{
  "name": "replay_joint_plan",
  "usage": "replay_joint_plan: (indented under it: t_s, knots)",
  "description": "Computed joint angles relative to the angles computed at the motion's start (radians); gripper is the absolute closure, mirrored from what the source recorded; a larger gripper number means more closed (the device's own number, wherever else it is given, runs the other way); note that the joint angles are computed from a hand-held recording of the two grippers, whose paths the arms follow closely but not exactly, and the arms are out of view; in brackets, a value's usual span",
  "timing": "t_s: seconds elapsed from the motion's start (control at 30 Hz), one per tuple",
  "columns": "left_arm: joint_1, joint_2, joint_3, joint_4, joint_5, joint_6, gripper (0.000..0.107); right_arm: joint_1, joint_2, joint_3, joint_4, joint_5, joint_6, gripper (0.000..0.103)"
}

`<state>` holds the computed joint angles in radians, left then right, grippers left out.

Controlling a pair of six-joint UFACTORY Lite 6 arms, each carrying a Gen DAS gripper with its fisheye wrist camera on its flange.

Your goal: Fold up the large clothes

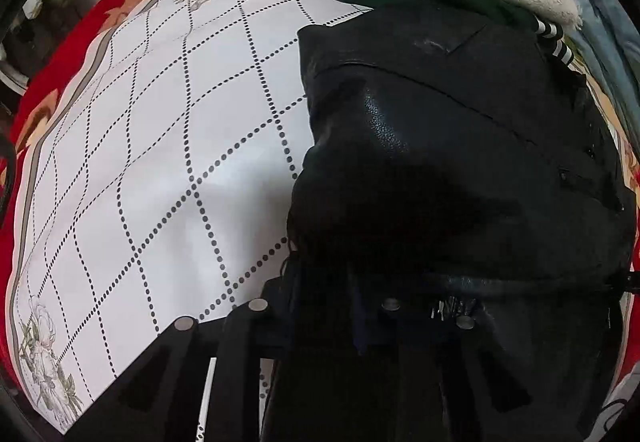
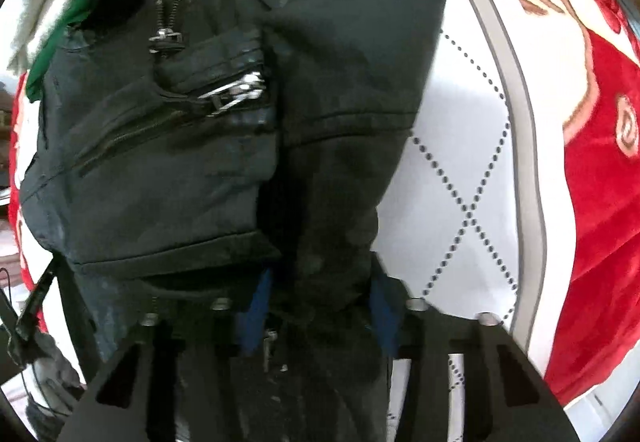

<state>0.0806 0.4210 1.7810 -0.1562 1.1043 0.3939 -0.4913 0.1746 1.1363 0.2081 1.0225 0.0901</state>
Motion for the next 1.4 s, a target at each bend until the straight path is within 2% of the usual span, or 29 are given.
replay_joint_plan:
  t_s: [0.03,0.1,0.2,0.27,0.37,0.43,0.5,0.53,0.57,0.6,0.63,0.7,0.77,0.9,1.03,1.07,1.13,1.23,1.27,1.3,1.33,1.4]
  knots:
    - [0.013,0.006,0.008,-0.006,0.012,-0.009,0.089,0.014,-0.008,-0.004,0.005,-0.003,0.006,0.073]
    - [0.041,0.021,0.025,0.033,0.02,-0.031,0.091,0.091,-0.003,-0.022,0.034,-0.038,0.037,0.074]
    - [0.142,0.038,0.04,-0.006,0.056,0.006,0.089,0.115,0.002,-0.013,0.074,-0.036,0.021,0.075]
    - [0.158,0.008,0.017,0.025,0.054,0.015,0.089,0.146,0.022,0.007,0.079,-0.04,0.009,0.075]
    - [0.16,-0.013,0.013,0.048,0.085,-0.016,0.086,0.187,0.029,0.026,-0.025,-0.018,0.072,0.075]
    - [0.172,0.04,0.105,0.039,0.131,-0.004,0.086,0.169,0.033,0.032,-0.068,-0.017,0.103,0.075]
    - [0.189,0.083,0.194,0.02,0.169,0.013,0.077,0.149,-0.004,-0.013,-0.139,-0.018,0.2,0.074]
    - [0.164,0.05,0.176,0.01,0.183,-0.009,0.062,0.144,-0.02,-0.035,-0.152,-0.026,0.227,0.071]
    - [0.159,0.049,0.176,-0.001,0.182,-0.009,0.043,0.137,-0.038,-0.061,-0.158,-0.04,0.25,0.069]
    - [0.148,0.037,0.164,-0.004,0.17,-0.012,0.03,0.123,-0.054,-0.085,-0.129,-0.054,0.236,0.064]
    - [0.129,0.032,0.165,0.0,0.163,-0.022,0.026,0.114,-0.055,-0.09,-0.09,-0.055,0.216,0.058]
    - [0.097,0.004,0.133,0.027,0.145,-0.035,0.025,0.083,-0.094,-0.124,-0.053,-0.041,0.185,0.056]
    - [0.05,0.046,0.191,0.075,0.136,-0.071,0.024,0.055,-0.129,-0.124,-0.036,0.009,0.168,0.056]
    - [0.014,-0.036,0.15,0.111,0.146,-0.116,0.024,-0.026,-0.222,-0.079,-0.064,0.079,0.131,0.056]
    - [-0.018,0.048,0.312,0.141,0.186,-0.193,0.024,-0.07,-0.228,-0.018,0.042,0.056,0.084,0.054]
    - [-0.024,0.049,0.324,0.152,0.186,-0.211,0.024,-0.068,-0.181,0.009,0.071,0.035,0.072,0.051]
    - [-0.027,0.037,0.337,0.173,0.196,-0.24,0.024,-0.056,-0.022,0.098,0.125,0.009,0.049,0.039]
    - [-0.054,0.086,0.415,0.195,0.22,-0.287,0.024,0.061,0.159,0.138,0.051,-0.043,0.134,0.039]
    - [-0.061,0.108,0.441,0.197,0.23,-0.293,0.024,0.091,0.182,0.152,0.009,-0.056,0.153,0.04]
    - [-0.073,0.126,0.462,0.202,0.236,-0.306,0.024,0.119,0.176,0.153,-0.036,-0.063,0.189,0.05]
    - [-0.081,0.139,0.476,0.205,0.235,-0.314,0.024,0.144,0.16,0.152,-0.086,-0.064,0.22,0.078]
    - [-0.105,0.176,0.518,0.203,0.238,-0.33,0.024,0.178,0.112,0.145,-0.129,-0.065,0.242,0.083]
